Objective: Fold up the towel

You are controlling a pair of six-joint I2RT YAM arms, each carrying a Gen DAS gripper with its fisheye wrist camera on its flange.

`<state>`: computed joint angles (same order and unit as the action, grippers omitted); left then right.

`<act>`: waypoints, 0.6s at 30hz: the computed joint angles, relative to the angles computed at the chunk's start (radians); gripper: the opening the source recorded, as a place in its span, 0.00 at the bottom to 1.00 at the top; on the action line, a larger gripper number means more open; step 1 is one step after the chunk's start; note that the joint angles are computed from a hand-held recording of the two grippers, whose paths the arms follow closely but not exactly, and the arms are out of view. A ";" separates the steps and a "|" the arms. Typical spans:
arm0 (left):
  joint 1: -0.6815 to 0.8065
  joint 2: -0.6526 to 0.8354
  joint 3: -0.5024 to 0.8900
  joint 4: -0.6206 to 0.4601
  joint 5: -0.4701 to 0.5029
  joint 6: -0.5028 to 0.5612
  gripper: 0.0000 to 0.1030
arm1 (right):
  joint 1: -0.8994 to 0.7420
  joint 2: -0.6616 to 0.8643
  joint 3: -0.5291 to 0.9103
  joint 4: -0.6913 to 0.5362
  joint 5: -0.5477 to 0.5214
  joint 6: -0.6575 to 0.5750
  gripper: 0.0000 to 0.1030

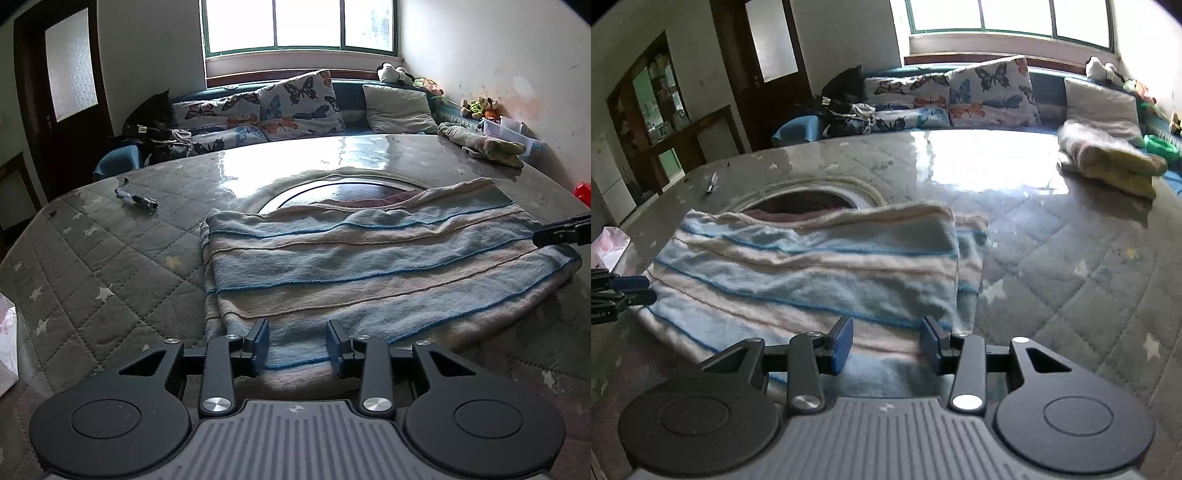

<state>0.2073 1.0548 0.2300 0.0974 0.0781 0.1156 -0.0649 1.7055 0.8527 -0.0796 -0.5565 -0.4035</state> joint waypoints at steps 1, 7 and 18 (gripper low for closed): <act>0.001 0.002 0.007 -0.003 0.003 0.002 0.36 | 0.004 0.001 0.009 0.002 0.002 0.001 0.40; 0.024 0.063 0.050 0.013 0.032 0.006 0.36 | 0.061 0.094 0.128 0.017 0.041 0.050 0.40; 0.118 0.228 0.191 0.028 0.115 0.038 0.34 | 0.096 0.212 0.272 -0.007 0.073 0.091 0.40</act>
